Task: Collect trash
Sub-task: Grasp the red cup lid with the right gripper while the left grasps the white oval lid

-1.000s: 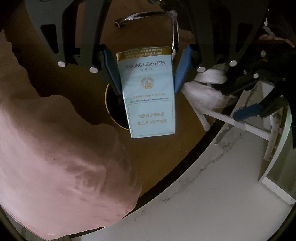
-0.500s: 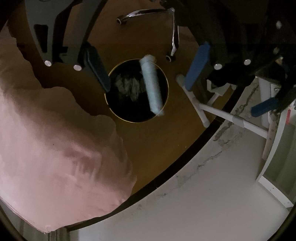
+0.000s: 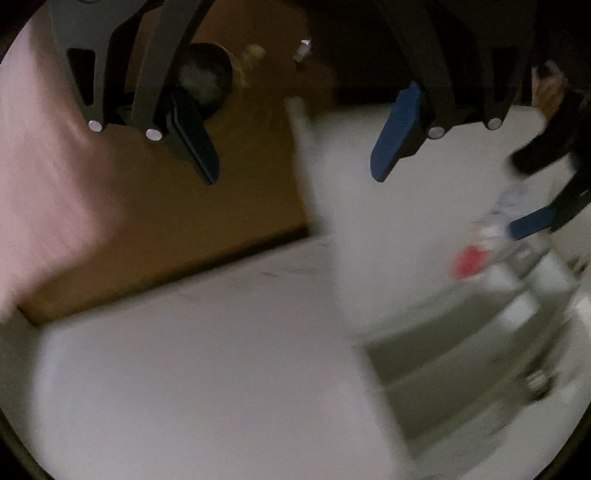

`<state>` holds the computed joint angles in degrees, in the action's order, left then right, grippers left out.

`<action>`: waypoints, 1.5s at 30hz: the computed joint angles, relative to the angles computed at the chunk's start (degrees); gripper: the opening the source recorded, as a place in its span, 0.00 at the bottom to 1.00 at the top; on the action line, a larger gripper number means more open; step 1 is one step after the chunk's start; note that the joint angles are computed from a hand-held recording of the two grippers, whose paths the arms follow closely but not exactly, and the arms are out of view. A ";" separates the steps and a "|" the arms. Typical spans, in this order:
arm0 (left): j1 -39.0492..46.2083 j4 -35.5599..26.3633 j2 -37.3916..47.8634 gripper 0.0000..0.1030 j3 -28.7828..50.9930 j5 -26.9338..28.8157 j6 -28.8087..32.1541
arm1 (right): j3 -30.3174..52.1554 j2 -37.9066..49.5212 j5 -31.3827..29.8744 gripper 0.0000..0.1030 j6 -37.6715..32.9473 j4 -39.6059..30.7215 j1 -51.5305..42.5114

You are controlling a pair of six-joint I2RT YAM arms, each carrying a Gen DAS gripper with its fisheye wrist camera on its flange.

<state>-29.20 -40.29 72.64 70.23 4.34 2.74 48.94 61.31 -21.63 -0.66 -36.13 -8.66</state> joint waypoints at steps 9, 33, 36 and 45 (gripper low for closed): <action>50.27 -6.34 6.79 0.93 6.14 12.37 16.71 | 42.60 43.13 13.37 0.81 8.53 0.57 36.25; 53.83 -4.91 34.95 0.93 23.49 13.36 23.32 | 79.48 70.68 23.23 0.77 7.25 -15.24 40.76; 52.79 -4.34 35.59 0.93 24.14 12.67 22.71 | 74.66 67.06 22.67 0.77 7.39 -13.06 40.47; 50.76 -3.84 33.19 0.51 23.09 8.11 20.61 | 60.85 56.33 20.95 0.77 7.92 -7.45 37.98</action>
<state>21.56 -44.14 105.83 93.32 12.45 23.35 109.79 117.63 -0.68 7.26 -43.58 29.32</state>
